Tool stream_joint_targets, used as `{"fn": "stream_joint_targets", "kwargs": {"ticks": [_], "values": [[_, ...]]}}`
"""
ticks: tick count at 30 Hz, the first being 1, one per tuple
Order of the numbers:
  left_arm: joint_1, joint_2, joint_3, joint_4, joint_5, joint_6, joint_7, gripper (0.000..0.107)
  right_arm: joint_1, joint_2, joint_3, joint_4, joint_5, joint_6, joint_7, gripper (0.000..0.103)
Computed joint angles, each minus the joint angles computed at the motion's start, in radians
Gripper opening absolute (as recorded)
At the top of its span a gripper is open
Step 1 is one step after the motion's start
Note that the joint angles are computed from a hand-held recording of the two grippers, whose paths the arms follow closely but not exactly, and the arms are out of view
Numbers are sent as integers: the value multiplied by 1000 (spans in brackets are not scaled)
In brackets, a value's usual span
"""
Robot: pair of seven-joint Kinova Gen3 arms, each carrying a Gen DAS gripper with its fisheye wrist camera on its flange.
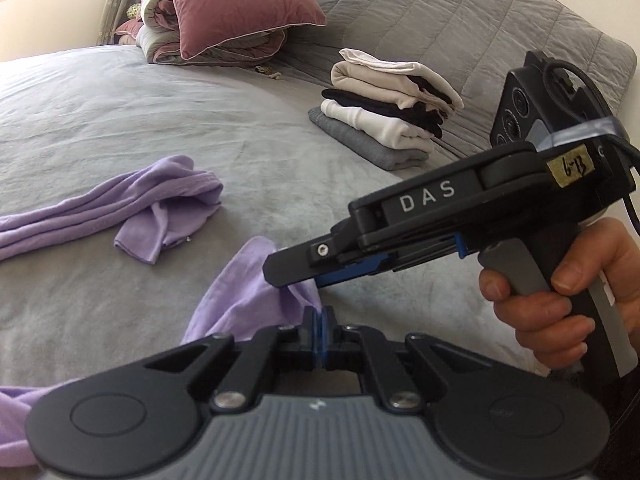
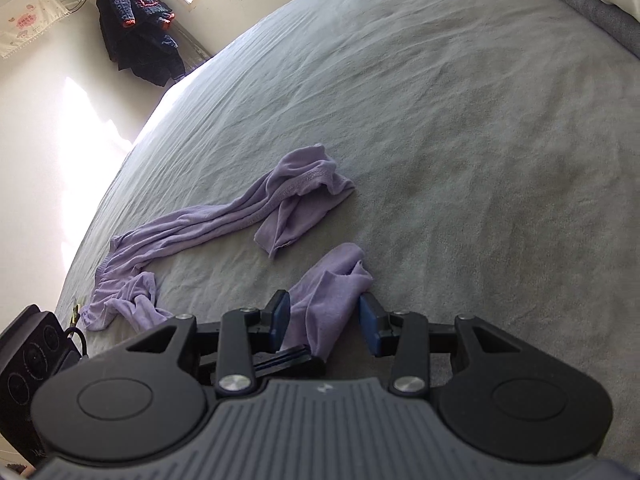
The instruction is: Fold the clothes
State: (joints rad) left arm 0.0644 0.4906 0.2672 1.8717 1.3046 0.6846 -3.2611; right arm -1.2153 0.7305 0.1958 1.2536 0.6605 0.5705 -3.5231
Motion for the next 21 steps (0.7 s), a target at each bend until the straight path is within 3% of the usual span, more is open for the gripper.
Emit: {"fn": "stream_joint_targets", "kwargs": {"ticks": [5, 7, 9, 11, 12, 13, 14, 16, 21], "values": [[-19, -19, -6, 16, -53, 53, 14, 7, -7, 4, -32, -17, 10, 65, 84, 34], [-32, -30, -12, 25, -63, 73, 16, 24, -8, 15, -48, -44, 10, 117, 129, 17], [-46, -54, -18, 55, -38, 65, -14, 56, -5, 30, -67, -77, 13, 182, 197, 7], [-54, -80, -34, 84, -1, 46, -42, 69, -8, 36, -74, -91, 22, 211, 233, 7], [-53, -92, -45, 93, 10, 36, -42, 75, -12, 37, -73, -96, 29, 221, 243, 10], [-56, -102, -57, 99, 16, 30, -33, 77, -19, 39, -70, -100, 41, 227, 250, 23], [-61, -109, -71, 101, 16, 29, -16, 82, -26, 41, -68, -104, 53, 233, 258, 26], [-76, -119, -95, 102, 9, 31, 26, 88, -43, 56, -62, -133, 80, 270, 286, 47], [-135, -147, -139, 106, -8, 35, 131, 93, -64, 90, -60, -208, 138, 311, 371, 49]]}}
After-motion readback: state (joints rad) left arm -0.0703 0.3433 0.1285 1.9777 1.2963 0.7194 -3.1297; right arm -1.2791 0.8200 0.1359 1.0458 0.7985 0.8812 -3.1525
